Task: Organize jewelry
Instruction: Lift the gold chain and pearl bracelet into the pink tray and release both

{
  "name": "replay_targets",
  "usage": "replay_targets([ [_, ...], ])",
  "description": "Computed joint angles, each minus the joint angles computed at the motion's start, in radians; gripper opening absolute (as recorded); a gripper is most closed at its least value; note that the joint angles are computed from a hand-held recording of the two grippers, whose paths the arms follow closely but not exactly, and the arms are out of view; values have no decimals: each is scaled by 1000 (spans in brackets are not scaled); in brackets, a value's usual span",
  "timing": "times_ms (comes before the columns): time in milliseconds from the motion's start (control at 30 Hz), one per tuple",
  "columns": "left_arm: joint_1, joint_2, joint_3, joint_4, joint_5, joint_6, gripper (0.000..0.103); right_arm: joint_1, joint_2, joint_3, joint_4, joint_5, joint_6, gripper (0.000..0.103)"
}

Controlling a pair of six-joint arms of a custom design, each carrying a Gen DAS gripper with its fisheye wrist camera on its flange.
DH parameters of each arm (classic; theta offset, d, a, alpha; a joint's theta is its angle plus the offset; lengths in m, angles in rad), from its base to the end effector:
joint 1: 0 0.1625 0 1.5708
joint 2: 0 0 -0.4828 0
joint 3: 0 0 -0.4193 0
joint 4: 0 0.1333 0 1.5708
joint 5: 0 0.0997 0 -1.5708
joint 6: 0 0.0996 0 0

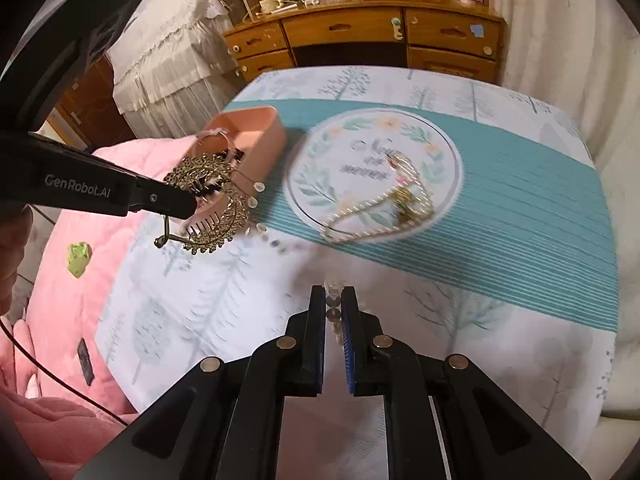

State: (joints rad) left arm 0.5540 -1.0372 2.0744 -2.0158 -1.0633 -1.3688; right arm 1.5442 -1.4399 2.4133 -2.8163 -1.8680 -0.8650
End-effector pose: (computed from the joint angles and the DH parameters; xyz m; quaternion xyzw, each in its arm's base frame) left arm -0.3236 -0.4139 0.0893 -0.0900 0.9244 -0.1189 0.3511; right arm 0.0929 -0.4231 0.2296 0.3805 -0.9032 0.0578 0.1902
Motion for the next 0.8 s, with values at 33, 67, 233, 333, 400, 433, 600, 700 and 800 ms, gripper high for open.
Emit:
replay_targets([
  [33, -6, -14, 1, 15, 5, 3, 2, 14, 4, 4, -4, 2, 17, 8],
  [67, -10, -26, 3, 28, 11, 7, 2, 24, 7, 7, -7, 7, 31, 8],
  [233, -26, -111, 28, 75, 39, 34, 2, 87, 32, 20, -30, 41, 124, 8],
  [333, -31, -162, 42, 109, 69, 57, 2, 129, 49, 26, -58, 72, 183, 8],
  [400, -33, -194, 53, 120, 84, 72, 2, 157, 65, 29, -86, 92, 223, 8],
  [433, -34, -213, 60, 129, 93, 82, 2, 174, 76, 31, -105, 106, 246, 8],
  [600, -32, -289, 99, 129, 137, 152, 2, 252, 142, 38, -220, 148, 343, 8],
  [700, -26, -335, 133, 94, 167, 222, 2, 295, 190, 40, -292, 157, 390, 8],
  [800, -16, -370, 159, 61, 190, 276, 2, 337, 236, 35, -338, 138, 443, 8],
])
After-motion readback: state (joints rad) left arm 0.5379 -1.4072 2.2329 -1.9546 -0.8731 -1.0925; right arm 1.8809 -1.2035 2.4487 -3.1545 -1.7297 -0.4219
